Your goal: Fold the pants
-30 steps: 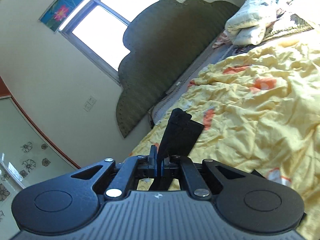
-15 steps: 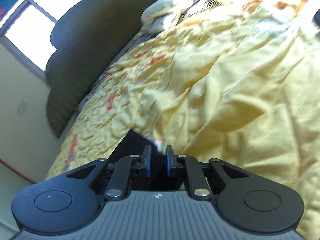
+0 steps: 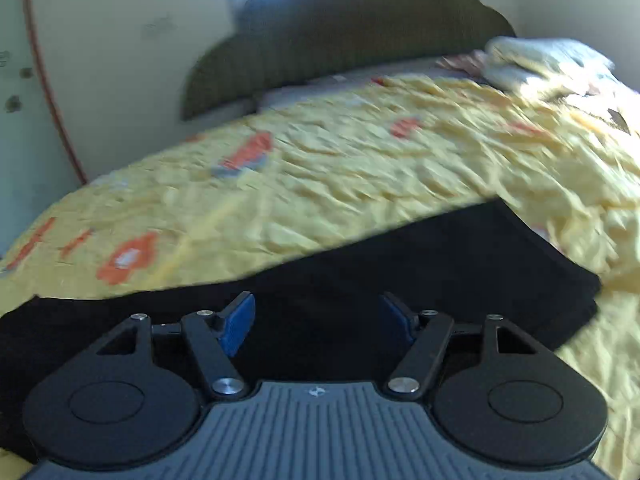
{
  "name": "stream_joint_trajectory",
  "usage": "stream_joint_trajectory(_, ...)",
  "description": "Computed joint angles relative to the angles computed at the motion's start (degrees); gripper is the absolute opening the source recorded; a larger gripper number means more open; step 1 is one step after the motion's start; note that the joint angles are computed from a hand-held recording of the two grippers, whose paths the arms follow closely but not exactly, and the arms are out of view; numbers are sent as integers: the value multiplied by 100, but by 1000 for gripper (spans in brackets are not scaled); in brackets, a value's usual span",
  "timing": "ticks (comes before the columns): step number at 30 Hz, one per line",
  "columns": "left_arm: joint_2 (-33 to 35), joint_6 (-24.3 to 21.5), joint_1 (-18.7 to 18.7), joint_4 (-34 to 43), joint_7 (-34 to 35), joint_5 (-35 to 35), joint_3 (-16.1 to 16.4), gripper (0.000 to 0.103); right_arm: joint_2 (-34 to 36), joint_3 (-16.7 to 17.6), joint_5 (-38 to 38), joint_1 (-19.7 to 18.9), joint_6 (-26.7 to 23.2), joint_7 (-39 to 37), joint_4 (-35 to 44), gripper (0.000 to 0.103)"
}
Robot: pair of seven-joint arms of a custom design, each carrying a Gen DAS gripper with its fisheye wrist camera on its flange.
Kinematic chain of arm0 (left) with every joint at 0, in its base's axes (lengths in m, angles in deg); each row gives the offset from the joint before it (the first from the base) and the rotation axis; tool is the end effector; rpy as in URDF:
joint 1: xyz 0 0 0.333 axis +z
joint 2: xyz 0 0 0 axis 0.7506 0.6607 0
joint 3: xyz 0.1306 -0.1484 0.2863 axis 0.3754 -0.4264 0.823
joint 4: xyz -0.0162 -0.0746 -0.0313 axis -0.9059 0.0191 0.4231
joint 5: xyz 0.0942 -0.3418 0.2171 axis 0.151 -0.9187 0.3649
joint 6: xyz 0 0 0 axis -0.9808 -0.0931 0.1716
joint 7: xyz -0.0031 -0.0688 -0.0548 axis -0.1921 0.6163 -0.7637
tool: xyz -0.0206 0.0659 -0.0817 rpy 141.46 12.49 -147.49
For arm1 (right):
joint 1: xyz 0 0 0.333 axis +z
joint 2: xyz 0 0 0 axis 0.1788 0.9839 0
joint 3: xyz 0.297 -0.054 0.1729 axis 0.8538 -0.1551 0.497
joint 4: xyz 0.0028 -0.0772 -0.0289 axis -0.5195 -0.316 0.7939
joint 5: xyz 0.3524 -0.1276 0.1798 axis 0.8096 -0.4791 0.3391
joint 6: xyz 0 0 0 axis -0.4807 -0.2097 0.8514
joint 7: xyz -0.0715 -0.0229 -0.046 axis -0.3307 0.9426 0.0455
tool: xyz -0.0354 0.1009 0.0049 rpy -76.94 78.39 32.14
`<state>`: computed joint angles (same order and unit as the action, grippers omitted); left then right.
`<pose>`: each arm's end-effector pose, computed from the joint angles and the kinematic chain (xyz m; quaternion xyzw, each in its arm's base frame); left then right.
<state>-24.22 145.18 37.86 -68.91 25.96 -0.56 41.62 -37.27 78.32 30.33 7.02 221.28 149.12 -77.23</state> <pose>0.6377 -0.2152 0.5279 -0.4954 0.7420 -0.3452 0.2912 0.7357 0.0575 0.4896 -0.5903 0.6565 -0.2275 0.4108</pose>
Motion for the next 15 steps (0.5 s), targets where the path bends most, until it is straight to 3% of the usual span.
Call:
stream_joint_trajectory(1,-126,-20,-291,-96,-1004,831,500,70,42,500,723,-211,-3,-1004,152,69)
stream_joint_trajectory(3,-407,-303,-897,-215,-3013,2374,1501,70,163,1501,1927,-643,-474,-3013,524,69)
stream_joint_trajectory(4,-533,-469,-1043,-261,-4018,3134,1801,70,269,2001,2219,-869,-668,-3833,638,69)
stream_joint_trajectory(5,-691,-690,-993,-324,-4931,3745,1901,70,421,2501,2109,-1085,-857,-4342,730,69)
stream_joint_trajectory(7,-965,-1168,-801,-462,-6088,4309,1909,70,787,3501,1244,-1497,-1043,-4703,785,66)
stream_joint_trajectory(8,-1104,-1503,-689,-511,-6592,4439,1896,70,950,3801,721,-1545,-1279,-4775,838,57)
stream_joint_trajectory(10,-1325,-1982,-454,-633,-7304,4546,1836,70,1083,4008,514,-1342,-1538,-5402,915,45)
stream_joint_trajectory(12,-1513,-2192,-195,-777,-7732,4369,1815,70,1215,4320,279,-1230,-1635,-5952,896,45)
stream_joint_trajectory(14,-1622,-1946,30,-953,-7701,3814,1861,70,1412,4607,-53,-1144,-1644,-6235,936,45)
stream_joint_trajectory(15,-1681,-1741,129,-1070,-7709,3548,1883,70,1397,4496,91,-921,-1720,-6529,1022,45)
